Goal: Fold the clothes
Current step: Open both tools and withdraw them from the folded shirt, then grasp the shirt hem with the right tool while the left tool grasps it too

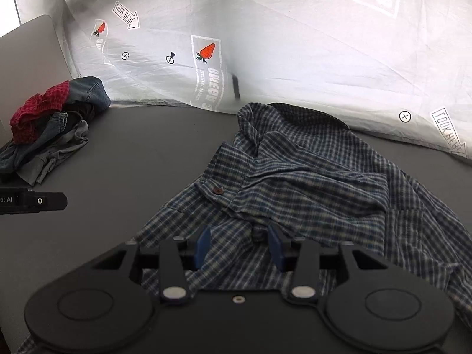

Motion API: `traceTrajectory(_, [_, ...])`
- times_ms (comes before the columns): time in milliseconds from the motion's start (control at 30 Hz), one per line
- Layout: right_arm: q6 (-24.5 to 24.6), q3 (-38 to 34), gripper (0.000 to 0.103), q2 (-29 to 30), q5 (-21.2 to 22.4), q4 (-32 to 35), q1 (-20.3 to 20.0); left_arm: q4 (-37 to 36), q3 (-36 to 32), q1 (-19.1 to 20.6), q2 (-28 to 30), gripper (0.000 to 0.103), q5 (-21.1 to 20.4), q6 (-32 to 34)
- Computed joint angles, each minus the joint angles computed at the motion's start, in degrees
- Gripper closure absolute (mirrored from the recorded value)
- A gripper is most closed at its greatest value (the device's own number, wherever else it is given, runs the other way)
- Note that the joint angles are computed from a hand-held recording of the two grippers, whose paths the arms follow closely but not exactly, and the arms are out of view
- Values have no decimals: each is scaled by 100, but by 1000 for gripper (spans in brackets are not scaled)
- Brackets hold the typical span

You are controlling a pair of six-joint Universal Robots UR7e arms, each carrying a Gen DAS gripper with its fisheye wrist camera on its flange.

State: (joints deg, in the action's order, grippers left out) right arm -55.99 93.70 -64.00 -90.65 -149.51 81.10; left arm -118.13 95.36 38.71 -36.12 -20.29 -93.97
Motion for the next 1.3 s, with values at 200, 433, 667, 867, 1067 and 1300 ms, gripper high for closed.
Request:
traceTrajectory(200, [488,955,90,-1000,-39,1011,-576,-40,657,-560,-48,20,-1016,-504])
traceTrajectory(433, [1096,1905,89,-1707,102,1663,-864,-1621,1601,-771,-189,40,-2000,727])
traceTrajectory(667, [2181,2910,78,-2089,-352,893,-803,-2945,2437,-876,-486,41,-2477,1624])
traceTrajectory(867, [2844,3310,67,-2223,-102,516,-921,-3638,2681,-940,-472,41,-2690,2457])
traceTrajectory(1067, [3228,3495,103,-2484,362,236,-1110,-4132,2819,-921,-544,45,-2875,3002])
traceTrajectory(1300, [3216,3459,103,-3034,500,-93,-1270,-4507,3000,-1009,-738,45,-2786,3142])
